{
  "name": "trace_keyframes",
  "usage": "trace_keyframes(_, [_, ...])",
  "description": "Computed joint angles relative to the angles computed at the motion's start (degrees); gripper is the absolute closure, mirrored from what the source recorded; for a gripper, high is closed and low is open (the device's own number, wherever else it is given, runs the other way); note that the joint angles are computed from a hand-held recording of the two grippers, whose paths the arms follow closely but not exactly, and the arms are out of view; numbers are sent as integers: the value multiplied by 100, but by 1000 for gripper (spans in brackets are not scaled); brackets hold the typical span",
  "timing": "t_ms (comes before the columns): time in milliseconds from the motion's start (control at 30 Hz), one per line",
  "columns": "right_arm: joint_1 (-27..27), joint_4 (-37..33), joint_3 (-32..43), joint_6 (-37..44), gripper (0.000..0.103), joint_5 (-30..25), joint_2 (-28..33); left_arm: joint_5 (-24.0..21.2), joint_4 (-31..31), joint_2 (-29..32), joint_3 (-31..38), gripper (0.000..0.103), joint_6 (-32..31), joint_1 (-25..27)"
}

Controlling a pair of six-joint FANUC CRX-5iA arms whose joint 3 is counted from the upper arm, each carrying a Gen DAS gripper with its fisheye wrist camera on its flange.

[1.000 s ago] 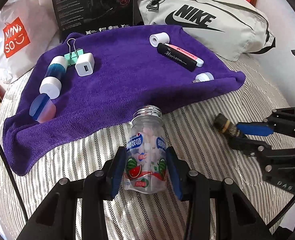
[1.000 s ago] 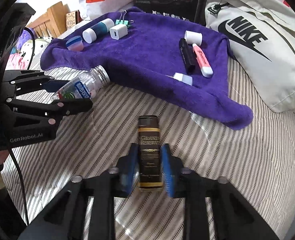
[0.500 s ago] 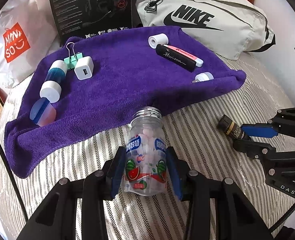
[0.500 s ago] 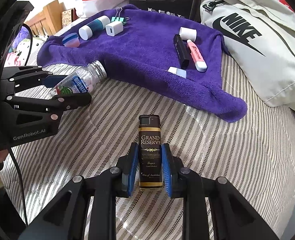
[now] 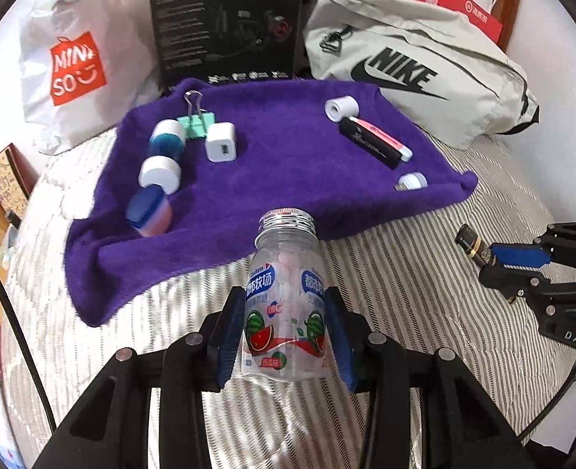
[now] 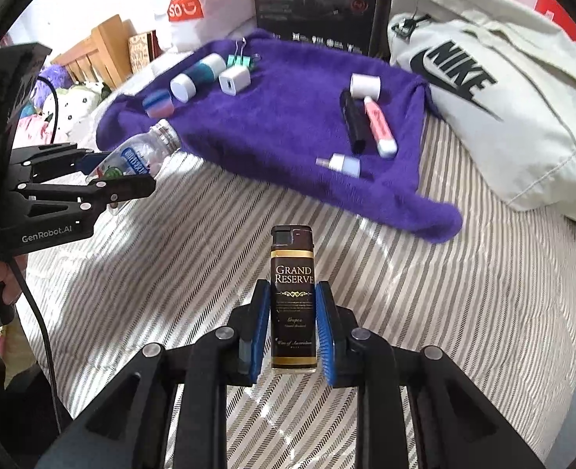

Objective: Organize rigid objects
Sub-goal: 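Carry the candy bottle and Grand Reserve bottle with both grippers onto the towel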

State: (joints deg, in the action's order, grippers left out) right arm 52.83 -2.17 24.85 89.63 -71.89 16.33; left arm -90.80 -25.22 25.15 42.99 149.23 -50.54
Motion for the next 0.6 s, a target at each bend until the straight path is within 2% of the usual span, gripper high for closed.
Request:
trace_keyframes(267, [-75, -140, 668, 90, 80, -129, 275, -80, -185, -240, -40, 64, -69, 95])
trace_keyframes(600, [-234, -302, 2037, 170, 80, -459, 1180, 243, 92, -342, -244, 64, -441, 655])
